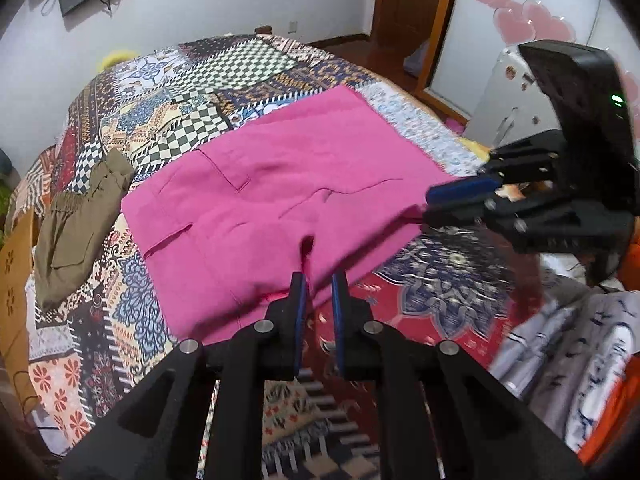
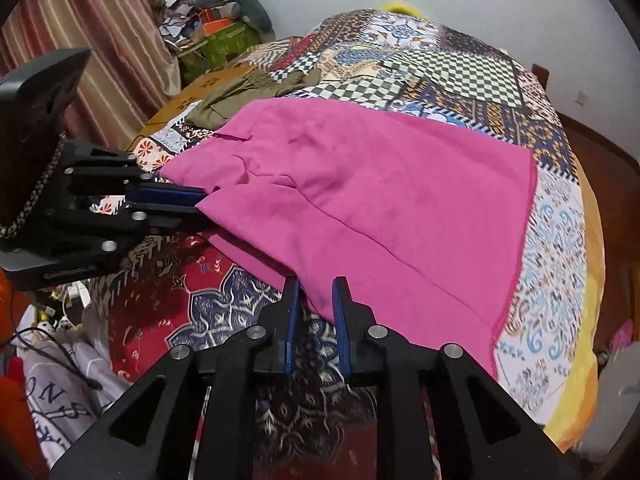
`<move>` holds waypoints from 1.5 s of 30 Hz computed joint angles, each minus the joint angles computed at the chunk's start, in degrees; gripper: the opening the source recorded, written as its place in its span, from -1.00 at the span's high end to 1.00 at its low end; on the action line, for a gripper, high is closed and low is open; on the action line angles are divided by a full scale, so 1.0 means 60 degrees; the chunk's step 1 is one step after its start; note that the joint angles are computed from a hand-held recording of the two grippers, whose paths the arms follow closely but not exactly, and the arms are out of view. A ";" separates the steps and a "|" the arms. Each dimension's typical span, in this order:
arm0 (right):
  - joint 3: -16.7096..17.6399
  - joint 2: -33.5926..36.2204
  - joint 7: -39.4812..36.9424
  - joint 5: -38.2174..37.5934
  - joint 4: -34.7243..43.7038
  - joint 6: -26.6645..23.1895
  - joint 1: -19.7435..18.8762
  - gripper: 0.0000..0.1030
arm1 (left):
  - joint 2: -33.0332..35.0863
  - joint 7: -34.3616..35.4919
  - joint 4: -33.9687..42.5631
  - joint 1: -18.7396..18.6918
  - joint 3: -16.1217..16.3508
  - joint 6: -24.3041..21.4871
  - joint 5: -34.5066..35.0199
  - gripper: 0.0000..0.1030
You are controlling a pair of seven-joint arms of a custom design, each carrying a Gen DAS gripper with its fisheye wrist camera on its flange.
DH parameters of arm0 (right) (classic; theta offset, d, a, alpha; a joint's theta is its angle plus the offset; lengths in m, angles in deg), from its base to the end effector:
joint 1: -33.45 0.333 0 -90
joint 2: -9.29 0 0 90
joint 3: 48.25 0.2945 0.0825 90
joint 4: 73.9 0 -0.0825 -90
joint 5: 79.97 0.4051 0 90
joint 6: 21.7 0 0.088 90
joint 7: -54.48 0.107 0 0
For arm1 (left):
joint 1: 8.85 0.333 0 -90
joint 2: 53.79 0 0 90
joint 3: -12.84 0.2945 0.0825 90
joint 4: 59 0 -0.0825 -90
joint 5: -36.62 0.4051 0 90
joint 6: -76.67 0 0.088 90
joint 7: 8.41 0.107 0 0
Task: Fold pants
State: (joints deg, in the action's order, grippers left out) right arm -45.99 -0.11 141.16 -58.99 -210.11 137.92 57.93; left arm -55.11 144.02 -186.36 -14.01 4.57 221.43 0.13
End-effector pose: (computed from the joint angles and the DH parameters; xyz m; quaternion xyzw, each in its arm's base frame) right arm 0.4869 0.2275 0.4157 -0.7449 0.5971 -0.0641 0.2906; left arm 0.5542 -0.1263 0.3829 -0.3364 0.9029 -0.2586 0.0685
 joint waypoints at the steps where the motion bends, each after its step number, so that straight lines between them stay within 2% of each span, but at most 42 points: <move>1: -0.0004 -0.0092 0.0012 0.0006 -0.0057 0.0046 -0.0010 0.71 | -0.0158 0.0186 -0.0050 0.0026 0.0042 -0.0130 -0.0239 0.79; 5: -0.0086 -0.0304 0.0118 -0.0052 -0.0089 0.0336 0.0017 0.71 | -0.0340 0.0446 0.0088 0.0041 0.0175 -0.0273 -0.0927 0.79; 7: -0.0175 -0.0171 0.0009 0.0114 0.0090 0.0482 0.0106 0.68 | -0.0166 0.0242 0.0331 0.0048 0.0170 -0.0159 -0.1034 0.58; 10: -0.0143 0.0242 -0.0023 0.0257 0.0401 0.0637 0.0136 0.53 | 0.0419 -0.0509 0.0843 0.0110 0.0109 -0.0038 -0.0765 0.49; 13: -0.0071 0.0818 -0.0335 0.0699 0.0824 0.0252 0.0079 0.52 | 0.1071 -0.1560 0.1271 0.0203 0.0060 -0.0081 0.0056 0.49; 16: 0.0147 0.1060 -0.0429 0.0795 0.0838 0.0009 -0.0154 0.51 | 0.1494 -0.2126 0.1331 0.0332 0.0044 0.0003 0.0725 0.49; 18: 0.0219 0.0988 -0.0940 0.1503 0.0586 0.0295 -0.0206 0.45 | 0.1514 -0.1852 0.1174 0.0527 -0.0026 0.0069 0.0496 0.49; 21: 0.0262 0.0733 -0.0742 0.1336 0.0268 0.0409 -0.0321 0.45 | 0.1378 -0.1515 0.0968 0.0717 -0.0053 0.0153 0.0214 0.42; 25: 0.0156 0.0335 -0.0232 0.1141 -0.0277 0.0610 -0.0320 0.39 | 0.1377 -0.1168 0.0971 0.0926 -0.0029 -0.0110 -0.0329 0.38; 26: 0.0087 0.0236 0.0041 0.1005 -0.0419 0.0663 -0.0289 0.39 | 0.1350 -0.1140 0.0941 0.0943 -0.0026 -0.0100 -0.0390 0.38; 28: 0.0438 0.0030 0.1817 -0.0764 -0.0752 0.0631 -0.0910 0.39 | 0.1302 -0.0991 0.0881 0.0990 -0.0020 -0.0118 -0.0593 0.38; 29: 0.0342 -0.0041 0.2108 -0.1057 -0.0847 0.0613 -0.0894 0.39 | 0.1307 -0.0944 0.0898 0.1001 -0.0016 -0.0151 -0.0654 0.38; 32: -0.0005 -0.0311 0.2590 -0.1091 -0.1293 0.0519 -0.0854 0.39 | 0.1338 -0.0704 0.0890 0.1033 -0.0018 -0.0172 -0.0883 0.37; 37: -0.0259 -0.0686 0.3229 -0.1421 -0.1840 0.0547 -0.0846 0.40 | 0.1373 -0.0601 0.0905 0.1038 -0.0016 -0.0201 -0.0992 0.37; 40: -0.0035 -0.0759 0.3926 -0.2312 -0.1840 0.0335 -0.1131 0.40 | 0.1384 -0.0847 0.0992 0.1047 0.0015 -0.0322 -0.0900 0.37; 42: -0.0114 -0.0886 0.4027 -0.2502 -0.1815 0.0090 -0.1090 0.40 | 0.1349 -0.1180 0.1067 0.1021 0.0048 -0.0367 -0.0615 0.37; 45: -0.0217 -0.0954 0.4086 -0.2718 -0.1688 -0.0104 -0.1132 0.40 | 0.1161 -0.1262 0.1021 0.0963 0.0035 0.0024 -0.0431 0.37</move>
